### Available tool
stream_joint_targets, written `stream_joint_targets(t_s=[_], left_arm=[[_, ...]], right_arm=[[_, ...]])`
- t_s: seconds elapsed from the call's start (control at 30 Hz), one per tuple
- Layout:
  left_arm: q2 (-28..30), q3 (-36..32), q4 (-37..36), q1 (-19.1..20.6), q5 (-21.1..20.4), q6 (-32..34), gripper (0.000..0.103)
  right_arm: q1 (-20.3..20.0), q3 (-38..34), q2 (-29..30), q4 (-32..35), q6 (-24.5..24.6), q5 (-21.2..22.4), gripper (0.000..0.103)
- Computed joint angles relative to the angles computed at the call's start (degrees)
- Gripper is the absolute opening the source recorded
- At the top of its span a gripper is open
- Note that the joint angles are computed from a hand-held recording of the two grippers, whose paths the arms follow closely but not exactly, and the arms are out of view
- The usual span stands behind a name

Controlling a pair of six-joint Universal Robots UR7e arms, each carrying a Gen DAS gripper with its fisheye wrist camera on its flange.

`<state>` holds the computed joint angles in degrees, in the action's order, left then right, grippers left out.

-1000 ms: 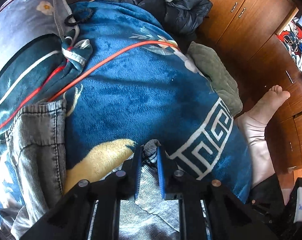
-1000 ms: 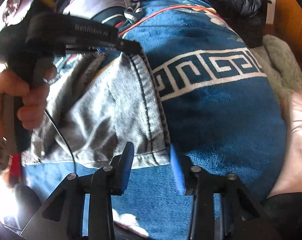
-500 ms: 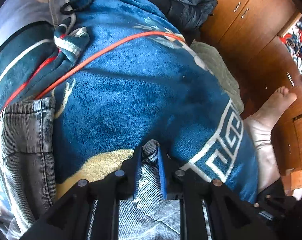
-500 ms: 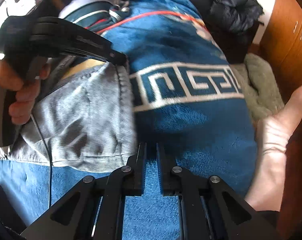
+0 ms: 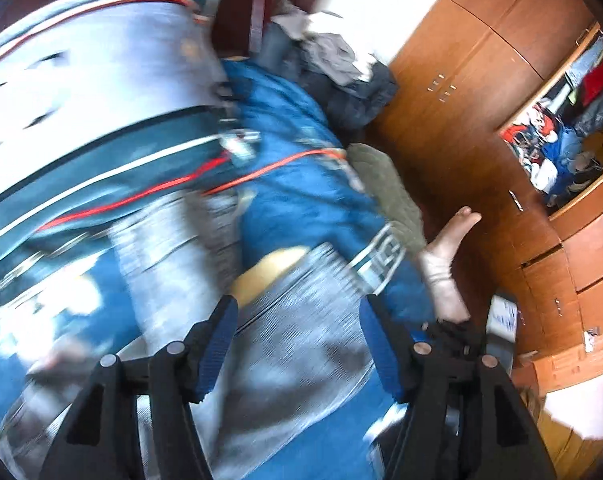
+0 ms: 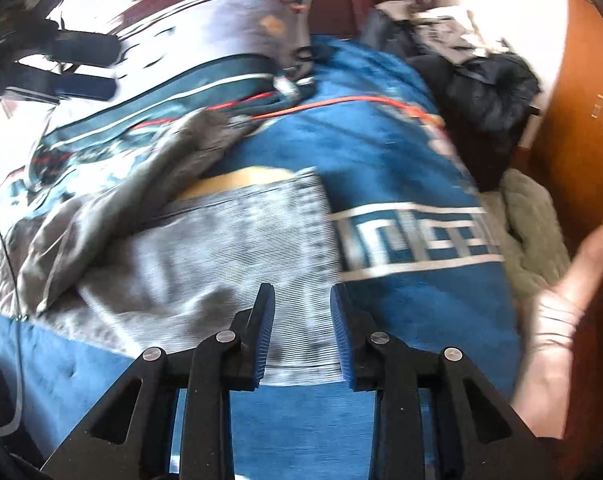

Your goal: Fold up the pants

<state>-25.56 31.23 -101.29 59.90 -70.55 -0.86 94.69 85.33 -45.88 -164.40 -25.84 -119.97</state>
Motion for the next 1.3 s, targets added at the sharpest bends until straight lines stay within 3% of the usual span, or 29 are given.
stream_joint_targets(t_s=[0.2,0.27,0.37,0.53,0.6,0.67,0.8,0.83,0.87,0.9,0.93,1.0,1.1,1.23,1.3], left_arm=[[-19.46,25.93,-10.03,3.53,6.74,-5.17,0.066],[-24.00,32.48,-11.81,4.94,8.26,-7.93,0.066],[-28.21,39.60,-14.94,6.32,6.11,-9.82,0.066],[-28.91,47.19,-21.11,5.92,-2.36,-6.61,0.066],[-27.46,48.54,-21.91,5.56,-5.94,-5.39,0.066],[-25.32,49.30,-22.45,4.84,-6.72,-3.57,0.064],[-20.79,48.18,-22.88,4.29,-5.65,-1.93,0.064],[-19.88,47.84,-23.56,4.26,-4.49,-1.82,0.064],[-18.97,47.21,-23.89,4.34,-3.47,-1.92,0.064],[-18.22,46.62,-23.99,4.56,-3.12,-2.22,0.064],[-17.72,46.25,-23.87,4.70,-2.67,-2.46,0.064],[-17.13,46.15,-23.81,4.74,-1.58,-2.25,0.064],[-17.61,48.26,-25.79,4.08,0.03,-0.86,0.064],[-17.62,48.74,-26.29,4.09,-0.26,-1.33,0.064],[-17.75,49.08,-26.54,4.07,-0.05,-1.05,0.064]], right_arm=[[1.99,1.54,1.03,2.87,-1.02,2.13,0.029],[2.46,2.13,1.02,3.91,-1.76,3.45,0.038],[2.75,1.57,1.48,4.44,-3.11,3.91,0.049],[2.42,-6.36,4.31,8.17,-1.21,2.36,0.049],[2.27,-11.45,6.46,11.51,-1.26,0.60,0.054],[1.91,-16.93,9.03,14.49,-2.03,-1.46,0.069],[0.11,-26.95,13.46,20.75,1.37,-2.06,0.070],[-0.32,-28.59,14.07,22.47,3.07,-1.41,0.069],[-0.73,-30.52,14.86,24.86,4.85,-0.80,0.058],[-1.03,-32.38,15.81,27.37,6.30,-0.83,0.044],[-1.06,-33.81,16.85,29.16,6.90,-2.24,0.020],[-0.65,-33.15,17.63,27.37,4.25,-4.86,0.017],[0.70,-29.12,17.94,15.89,-5.81,-9.31,0.015],[1.41,-28.28,20.31,2.43,-14.88,-13.62,0.015],[1.43,-29.41,22.02,0.81,-16.76,-15.71,0.015]])
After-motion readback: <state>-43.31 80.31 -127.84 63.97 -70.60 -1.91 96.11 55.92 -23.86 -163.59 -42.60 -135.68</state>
